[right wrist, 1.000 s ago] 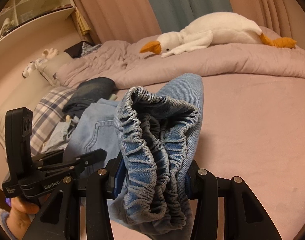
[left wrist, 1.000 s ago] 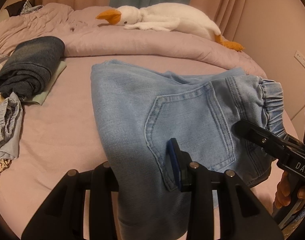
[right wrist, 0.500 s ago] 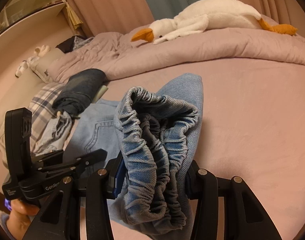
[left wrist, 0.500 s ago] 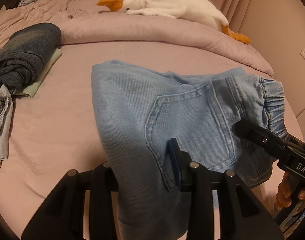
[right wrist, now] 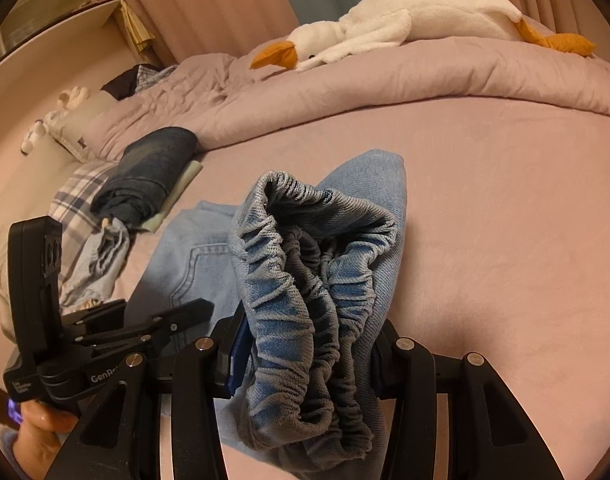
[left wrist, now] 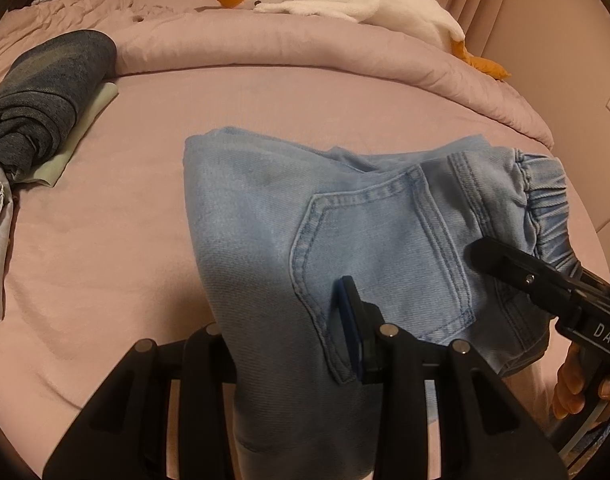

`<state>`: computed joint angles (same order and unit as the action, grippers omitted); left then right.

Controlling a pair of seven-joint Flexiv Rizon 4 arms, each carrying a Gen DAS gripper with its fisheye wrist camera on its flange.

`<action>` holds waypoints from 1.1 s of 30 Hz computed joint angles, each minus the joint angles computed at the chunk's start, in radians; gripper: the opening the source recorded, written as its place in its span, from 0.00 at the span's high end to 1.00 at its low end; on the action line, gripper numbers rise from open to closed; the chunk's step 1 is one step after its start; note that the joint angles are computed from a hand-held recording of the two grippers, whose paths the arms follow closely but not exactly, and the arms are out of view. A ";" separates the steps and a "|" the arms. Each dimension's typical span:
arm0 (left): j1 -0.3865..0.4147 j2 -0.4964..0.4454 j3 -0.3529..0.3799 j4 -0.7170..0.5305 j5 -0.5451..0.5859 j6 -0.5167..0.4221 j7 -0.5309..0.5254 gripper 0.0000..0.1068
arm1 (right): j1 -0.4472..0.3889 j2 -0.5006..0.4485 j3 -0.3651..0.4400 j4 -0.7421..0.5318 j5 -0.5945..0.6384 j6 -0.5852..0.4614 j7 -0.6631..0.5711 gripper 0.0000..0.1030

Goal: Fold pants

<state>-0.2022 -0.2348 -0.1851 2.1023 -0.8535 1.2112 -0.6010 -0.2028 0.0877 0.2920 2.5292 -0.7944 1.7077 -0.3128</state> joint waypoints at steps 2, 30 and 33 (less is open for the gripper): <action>0.000 -0.003 0.001 -0.004 0.004 -0.003 -0.001 0.66 | 0.014 -0.001 -0.008 -0.001 0.013 -0.005 -0.008 0.53; 0.016 -0.028 -0.009 -0.017 0.030 -0.005 -0.008 0.60 | 0.209 0.004 -0.094 0.009 0.282 -0.069 -0.150 0.53; 0.016 -0.028 -0.009 -0.017 0.030 -0.004 -0.007 0.60 | 0.217 0.002 -0.095 0.006 0.298 -0.078 -0.158 0.53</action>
